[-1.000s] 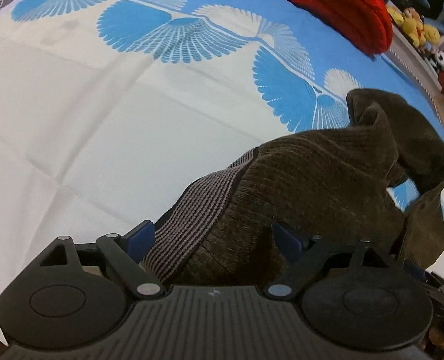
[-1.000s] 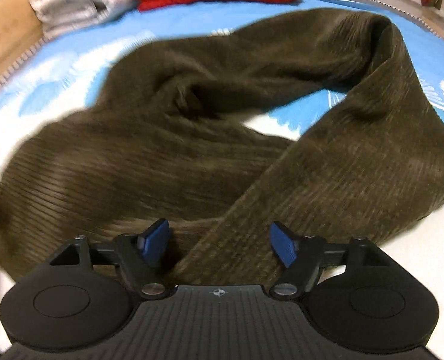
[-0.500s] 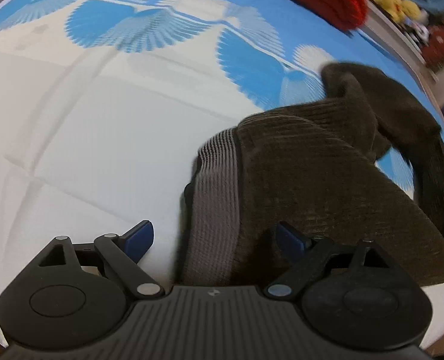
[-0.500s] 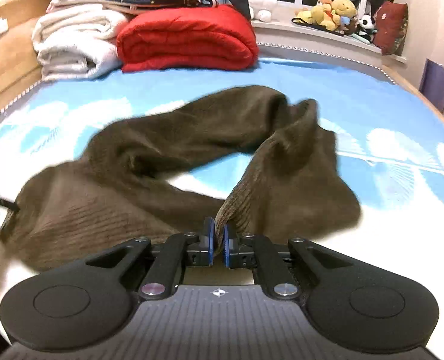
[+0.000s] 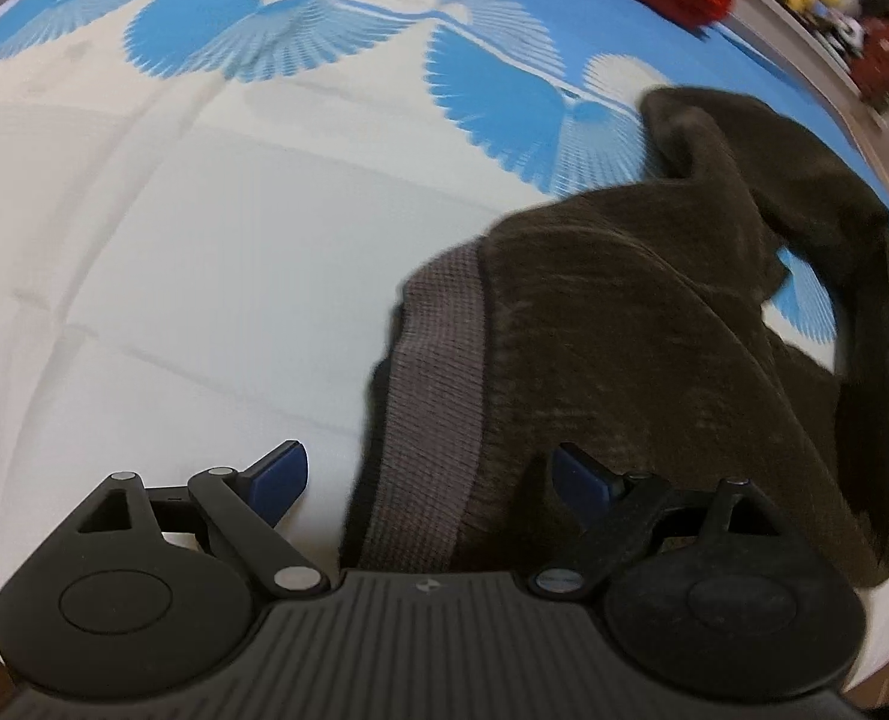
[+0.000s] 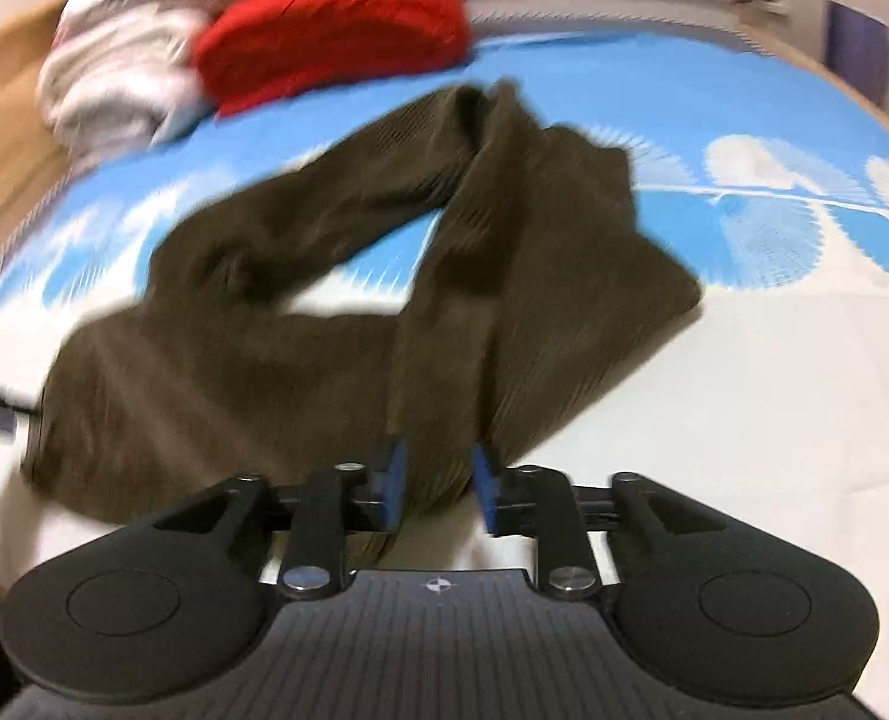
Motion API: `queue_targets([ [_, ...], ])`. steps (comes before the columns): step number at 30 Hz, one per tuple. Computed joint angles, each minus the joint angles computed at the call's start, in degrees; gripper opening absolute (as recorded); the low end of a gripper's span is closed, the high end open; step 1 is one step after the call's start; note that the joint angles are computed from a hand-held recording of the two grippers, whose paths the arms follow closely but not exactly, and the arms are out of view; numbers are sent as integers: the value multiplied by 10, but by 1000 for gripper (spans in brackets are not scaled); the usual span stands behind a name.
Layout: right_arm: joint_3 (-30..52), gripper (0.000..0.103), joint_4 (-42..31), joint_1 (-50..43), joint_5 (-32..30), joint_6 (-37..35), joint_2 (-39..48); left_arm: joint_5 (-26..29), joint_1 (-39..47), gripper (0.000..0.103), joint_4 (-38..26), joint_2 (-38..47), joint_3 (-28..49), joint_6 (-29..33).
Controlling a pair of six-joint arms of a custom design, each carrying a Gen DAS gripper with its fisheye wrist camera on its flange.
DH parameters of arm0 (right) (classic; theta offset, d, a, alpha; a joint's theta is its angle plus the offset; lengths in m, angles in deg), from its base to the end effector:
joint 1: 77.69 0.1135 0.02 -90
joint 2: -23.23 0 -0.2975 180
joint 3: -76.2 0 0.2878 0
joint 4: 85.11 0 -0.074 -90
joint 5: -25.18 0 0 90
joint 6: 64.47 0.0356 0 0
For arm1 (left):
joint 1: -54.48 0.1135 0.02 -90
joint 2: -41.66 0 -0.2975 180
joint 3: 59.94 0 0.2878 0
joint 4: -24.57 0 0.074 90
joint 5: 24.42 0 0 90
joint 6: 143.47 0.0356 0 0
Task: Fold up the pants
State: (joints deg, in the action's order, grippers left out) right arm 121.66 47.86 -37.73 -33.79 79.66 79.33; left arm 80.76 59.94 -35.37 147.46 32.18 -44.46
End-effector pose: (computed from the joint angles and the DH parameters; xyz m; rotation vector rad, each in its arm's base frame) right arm 0.1596 0.1098 0.2190 0.4823 2.3318 0.0545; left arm 0.4102 0.0298 0.2277 0.1408 2.8055 -0.3203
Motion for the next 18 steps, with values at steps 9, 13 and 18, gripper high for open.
queue_targets([
  [9, -8, 49, 146, -117, -37, -73, 85, 17, 1, 92, -16, 29, 31, -37],
  [13, 2, 61, 219, -155, -76, -109, 140, 21, -13, 92, -18, 39, 39, -48],
  [18, 49, 62, 276, -176, -101, -151, 237, 13, -29, 92, -14, 51, 46, -52],
])
